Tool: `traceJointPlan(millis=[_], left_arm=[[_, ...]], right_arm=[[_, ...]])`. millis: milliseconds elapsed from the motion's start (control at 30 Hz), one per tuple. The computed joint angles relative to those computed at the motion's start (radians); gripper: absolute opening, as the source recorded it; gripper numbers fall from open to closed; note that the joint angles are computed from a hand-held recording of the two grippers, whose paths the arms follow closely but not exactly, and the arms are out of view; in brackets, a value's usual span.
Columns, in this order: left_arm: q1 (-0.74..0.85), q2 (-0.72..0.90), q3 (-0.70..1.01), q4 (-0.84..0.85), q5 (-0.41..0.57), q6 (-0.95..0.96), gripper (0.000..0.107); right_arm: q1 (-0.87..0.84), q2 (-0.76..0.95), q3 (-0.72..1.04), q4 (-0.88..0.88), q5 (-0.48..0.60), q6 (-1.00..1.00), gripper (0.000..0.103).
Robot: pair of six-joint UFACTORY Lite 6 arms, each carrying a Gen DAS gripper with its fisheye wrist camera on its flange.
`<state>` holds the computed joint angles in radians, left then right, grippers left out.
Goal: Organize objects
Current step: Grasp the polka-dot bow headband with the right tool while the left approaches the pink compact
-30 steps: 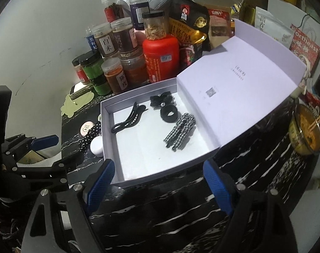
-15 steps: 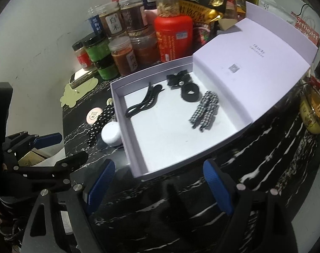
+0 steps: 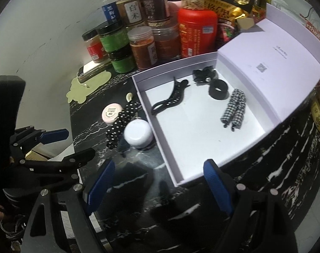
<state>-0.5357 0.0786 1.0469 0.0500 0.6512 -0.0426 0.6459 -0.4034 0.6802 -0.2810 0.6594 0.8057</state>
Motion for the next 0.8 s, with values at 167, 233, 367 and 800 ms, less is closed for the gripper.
traceJointPlan(millis=[167, 233, 367, 800], left_arm=[[0.066, 0.052, 0.014, -0.042, -0.021, 0.095, 0.063], [0.093, 0.082, 0.022, -0.051, -0.031, 0.125, 0.063], [0.139, 0.136, 0.042, -0.087, -0.055, 0.207, 0.063], [0.195, 0.320, 0.198, -0.199, -0.092, 0.430, 0.063]], right_arm=[[0.032, 0.079, 0.033, -0.029, -0.047, 0.073, 0.087], [0.049, 0.117, 0.047, -0.047, -0.072, 0.100, 0.087], [0.075, 0.180, 0.073, -0.060, -0.120, 0.130, 0.086], [0.050, 0.391, 0.148, -0.007, -0.269, 0.104, 0.074]])
